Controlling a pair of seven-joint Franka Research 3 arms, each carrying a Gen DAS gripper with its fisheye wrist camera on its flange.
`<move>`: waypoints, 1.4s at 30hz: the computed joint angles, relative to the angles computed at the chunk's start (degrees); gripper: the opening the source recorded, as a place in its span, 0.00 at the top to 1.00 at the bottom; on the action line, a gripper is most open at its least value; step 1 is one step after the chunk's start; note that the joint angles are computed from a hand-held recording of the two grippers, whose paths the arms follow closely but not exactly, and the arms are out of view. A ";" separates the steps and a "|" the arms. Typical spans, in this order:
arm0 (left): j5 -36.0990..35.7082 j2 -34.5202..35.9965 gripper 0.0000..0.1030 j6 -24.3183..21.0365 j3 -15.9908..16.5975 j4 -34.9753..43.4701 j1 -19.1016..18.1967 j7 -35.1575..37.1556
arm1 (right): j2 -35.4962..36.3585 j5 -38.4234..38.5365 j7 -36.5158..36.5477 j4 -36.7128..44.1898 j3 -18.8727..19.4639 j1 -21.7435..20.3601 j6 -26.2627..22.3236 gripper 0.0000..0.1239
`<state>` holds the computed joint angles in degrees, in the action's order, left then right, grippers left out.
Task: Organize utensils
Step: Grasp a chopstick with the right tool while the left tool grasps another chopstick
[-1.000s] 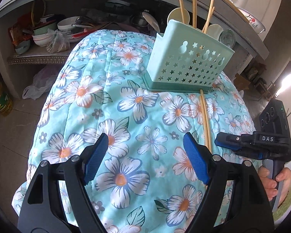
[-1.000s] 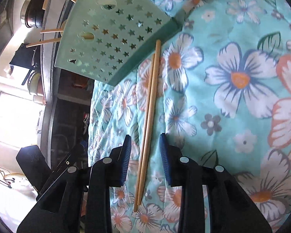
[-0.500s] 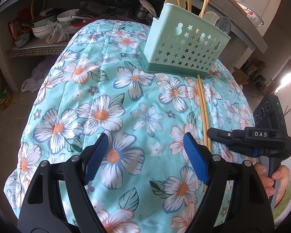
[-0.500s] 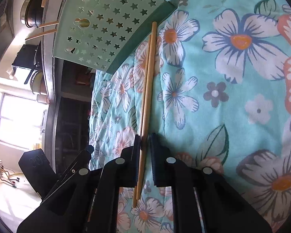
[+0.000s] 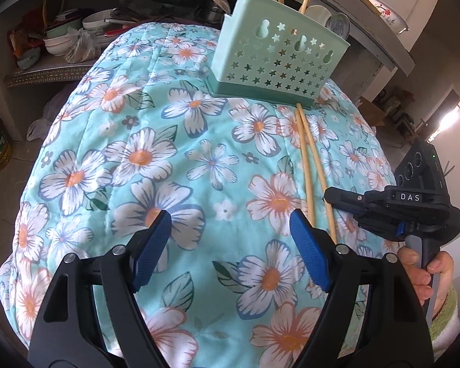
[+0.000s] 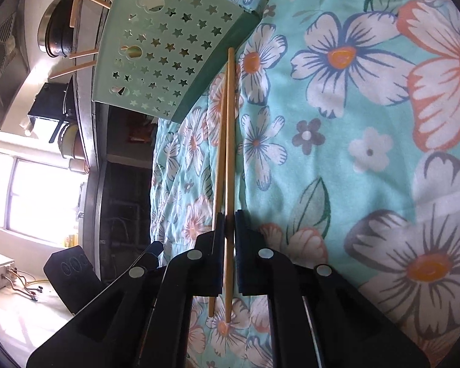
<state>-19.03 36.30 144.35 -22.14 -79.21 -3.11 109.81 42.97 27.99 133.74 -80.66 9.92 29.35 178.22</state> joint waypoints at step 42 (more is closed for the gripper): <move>11.38 -4.02 0.95 -0.12 3.93 -4.86 -4.31 -14.76 | -10.76 -8.54 5.19 -12.87 -8.91 7.17 -5.44 0.95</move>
